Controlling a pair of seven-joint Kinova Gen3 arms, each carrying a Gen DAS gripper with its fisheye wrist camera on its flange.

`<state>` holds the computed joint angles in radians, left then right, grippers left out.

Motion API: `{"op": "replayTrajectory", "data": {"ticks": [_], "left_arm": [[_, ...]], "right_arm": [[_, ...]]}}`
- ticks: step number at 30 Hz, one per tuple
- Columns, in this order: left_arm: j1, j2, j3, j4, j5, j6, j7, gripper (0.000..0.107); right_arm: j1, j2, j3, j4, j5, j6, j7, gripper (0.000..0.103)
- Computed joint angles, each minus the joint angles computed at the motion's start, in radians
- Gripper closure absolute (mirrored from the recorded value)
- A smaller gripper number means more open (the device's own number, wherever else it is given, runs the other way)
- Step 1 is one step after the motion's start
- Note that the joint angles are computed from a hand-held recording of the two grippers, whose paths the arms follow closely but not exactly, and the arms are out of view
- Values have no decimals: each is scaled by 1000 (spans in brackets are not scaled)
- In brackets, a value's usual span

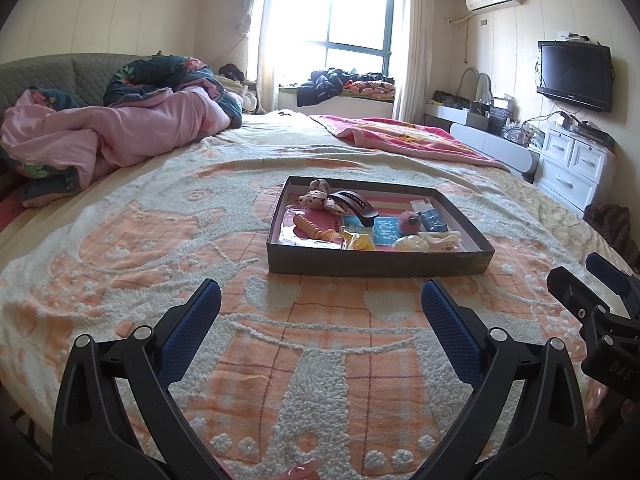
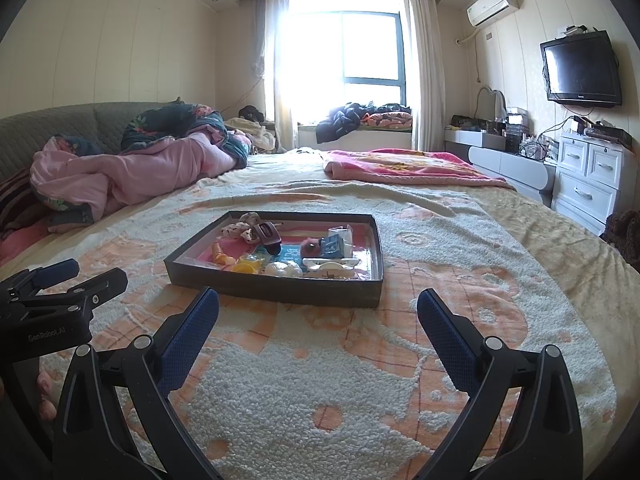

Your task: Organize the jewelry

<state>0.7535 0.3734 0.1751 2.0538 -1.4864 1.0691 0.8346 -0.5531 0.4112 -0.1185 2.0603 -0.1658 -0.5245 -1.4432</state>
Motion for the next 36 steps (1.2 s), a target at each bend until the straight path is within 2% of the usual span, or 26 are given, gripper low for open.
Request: {"op": "replayTrajectory", "data": {"ticks": [36], "left_arm": [[-3,-1,3,5,-1,1,4,16]], "right_arm": [[-2,1,-1,-5,5,10,-1,6]]}}
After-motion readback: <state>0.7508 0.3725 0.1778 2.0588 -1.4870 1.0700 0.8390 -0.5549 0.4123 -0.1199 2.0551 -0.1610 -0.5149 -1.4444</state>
